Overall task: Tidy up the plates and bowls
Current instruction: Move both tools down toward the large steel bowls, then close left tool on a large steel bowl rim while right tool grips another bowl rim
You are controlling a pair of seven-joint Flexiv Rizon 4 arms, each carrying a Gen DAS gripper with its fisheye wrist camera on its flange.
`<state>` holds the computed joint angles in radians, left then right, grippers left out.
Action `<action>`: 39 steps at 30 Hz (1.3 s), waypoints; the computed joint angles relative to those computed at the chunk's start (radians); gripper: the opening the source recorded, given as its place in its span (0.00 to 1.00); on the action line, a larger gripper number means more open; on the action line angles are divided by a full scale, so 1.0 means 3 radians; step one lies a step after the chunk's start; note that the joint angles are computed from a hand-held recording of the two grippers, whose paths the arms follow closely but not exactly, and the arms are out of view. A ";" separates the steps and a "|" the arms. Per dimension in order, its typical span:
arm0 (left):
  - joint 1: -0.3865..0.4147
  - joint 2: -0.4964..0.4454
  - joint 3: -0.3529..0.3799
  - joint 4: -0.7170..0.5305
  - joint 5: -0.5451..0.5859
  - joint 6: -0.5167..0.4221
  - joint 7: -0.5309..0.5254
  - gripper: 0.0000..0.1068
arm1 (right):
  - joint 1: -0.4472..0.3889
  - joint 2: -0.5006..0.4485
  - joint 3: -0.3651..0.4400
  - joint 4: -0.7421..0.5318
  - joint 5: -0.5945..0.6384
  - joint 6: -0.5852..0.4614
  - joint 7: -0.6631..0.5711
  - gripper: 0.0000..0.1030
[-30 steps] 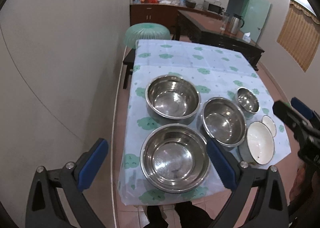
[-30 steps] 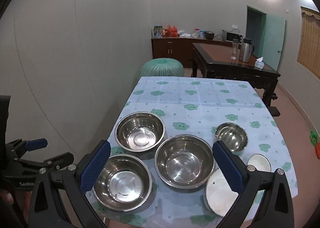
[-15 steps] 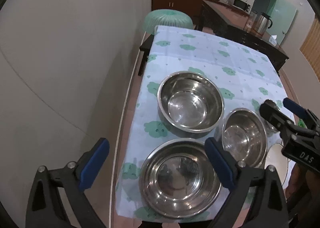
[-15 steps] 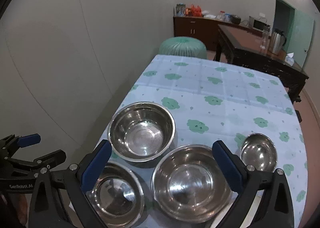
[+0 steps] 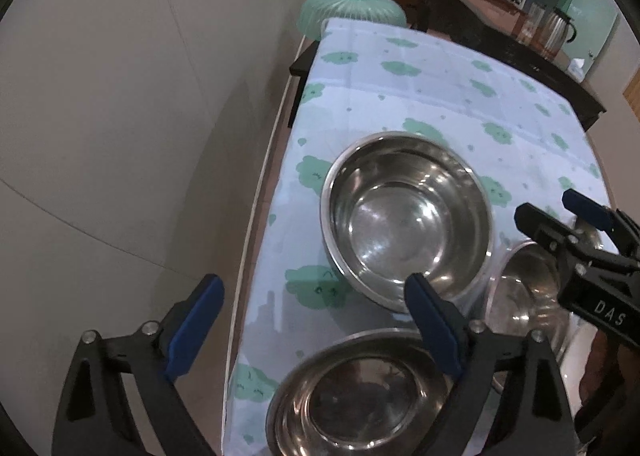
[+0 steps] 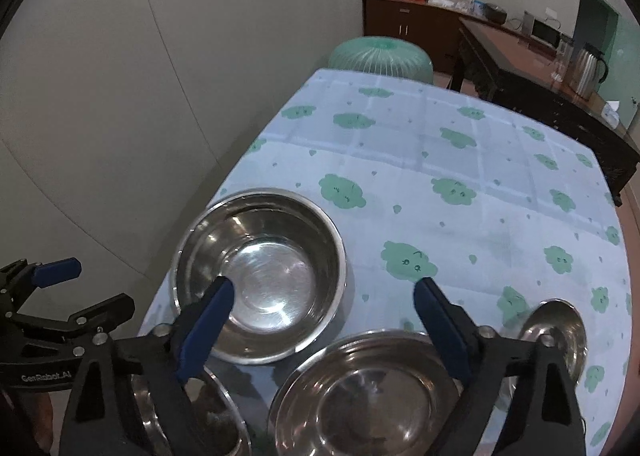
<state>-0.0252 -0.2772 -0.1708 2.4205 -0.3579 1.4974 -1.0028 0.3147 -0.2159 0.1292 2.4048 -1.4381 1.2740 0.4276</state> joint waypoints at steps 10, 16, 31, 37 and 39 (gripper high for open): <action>-0.0304 -0.0444 0.0368 -0.0462 0.0458 -0.0313 -0.0457 0.62 | -0.0145 -0.0504 -0.0182 -0.0197 -0.0007 0.0405 -0.0217 0.70; -0.0323 -0.0604 0.0410 -0.0644 0.0559 -0.0494 -0.0585 0.48 | -0.0111 -0.0718 -0.0269 -0.0285 0.0252 0.0578 -0.0499 0.61; -0.0382 -0.0723 0.0407 -0.0788 0.0661 -0.0605 -0.0678 0.15 | 0.0313 -0.0885 -0.0709 -0.0214 0.0947 0.1071 -0.1053 0.18; -0.0392 -0.0708 0.0418 -0.0788 0.0706 -0.0585 -0.0714 0.14 | 0.0465 -0.0861 -0.0820 -0.0152 0.1218 0.1152 -0.1222 0.16; -0.0392 -0.0697 0.0416 -0.0785 0.0717 -0.0566 -0.0720 0.14 | 0.0510 -0.0855 -0.0848 -0.0141 0.1301 0.1155 -0.1283 0.16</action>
<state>-0.1428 -0.4862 -0.0459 2.1851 -0.1429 1.3276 -1.2189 0.4678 -0.4723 -0.1253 2.3625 -1.0479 1.6205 0.0428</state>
